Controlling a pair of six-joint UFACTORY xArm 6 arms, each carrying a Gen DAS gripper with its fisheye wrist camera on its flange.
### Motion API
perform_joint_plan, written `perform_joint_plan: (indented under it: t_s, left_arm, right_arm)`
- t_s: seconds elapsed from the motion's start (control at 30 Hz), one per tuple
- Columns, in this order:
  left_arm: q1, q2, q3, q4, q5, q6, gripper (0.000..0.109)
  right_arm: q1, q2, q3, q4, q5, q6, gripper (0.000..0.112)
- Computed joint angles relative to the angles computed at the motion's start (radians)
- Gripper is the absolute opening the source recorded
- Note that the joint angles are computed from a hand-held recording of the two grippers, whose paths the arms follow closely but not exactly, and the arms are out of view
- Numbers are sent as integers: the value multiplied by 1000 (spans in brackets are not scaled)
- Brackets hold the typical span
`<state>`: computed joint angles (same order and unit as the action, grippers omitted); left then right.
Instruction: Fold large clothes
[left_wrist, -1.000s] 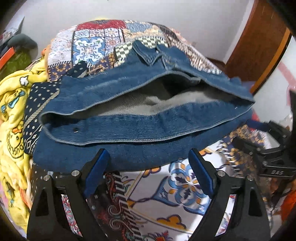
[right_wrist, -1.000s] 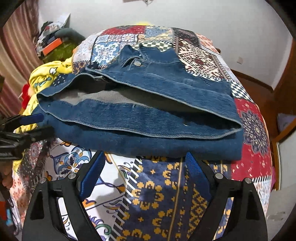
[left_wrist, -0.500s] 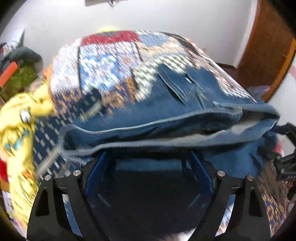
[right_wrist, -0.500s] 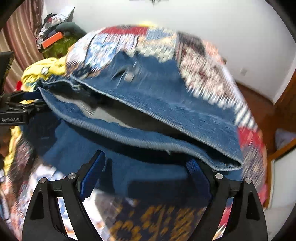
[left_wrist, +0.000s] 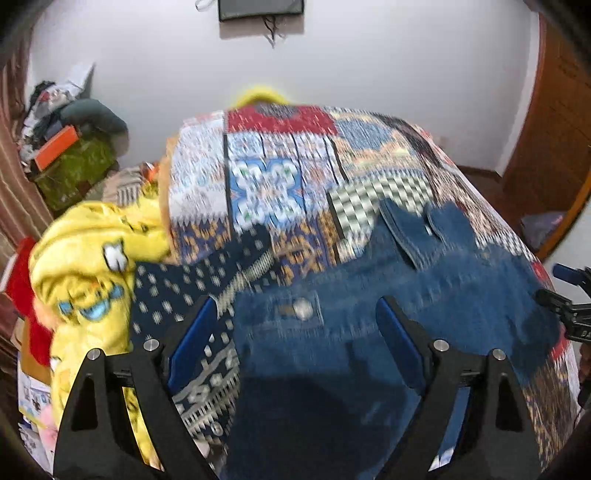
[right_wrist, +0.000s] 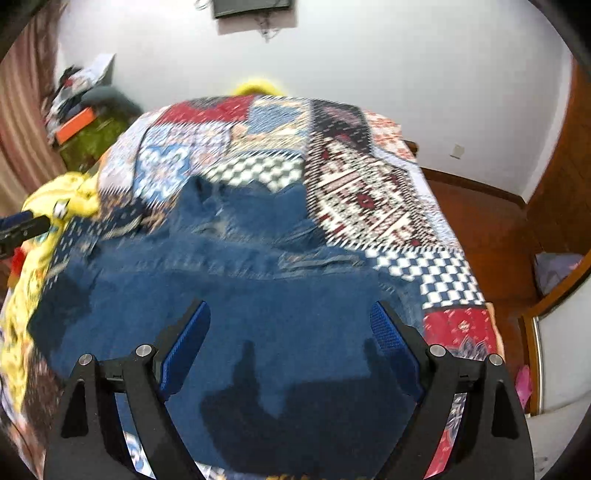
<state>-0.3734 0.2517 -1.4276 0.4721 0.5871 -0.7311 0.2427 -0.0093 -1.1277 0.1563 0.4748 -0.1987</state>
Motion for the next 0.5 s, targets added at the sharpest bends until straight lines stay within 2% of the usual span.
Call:
perform_joint_plan:
  t_s: [0.17,0.3,0.37,0.5]
  left_arm:
    - [-24,-37,125,-171,-94,97,88]
    - [-55,-2,159,-305,-164,186,88]
    - [-65,17,161,-315,-173,188,88]
    - [-72,61,153,-131,-175,58,90]
  right_arm:
    - [62,-27,76,72,-8,-104,87]
    - [99,-8,97,113,-26,-139,87]
    - [109,14,88,130,-11,-151,87]
    - [100,41,87,88,-12,-128,87]
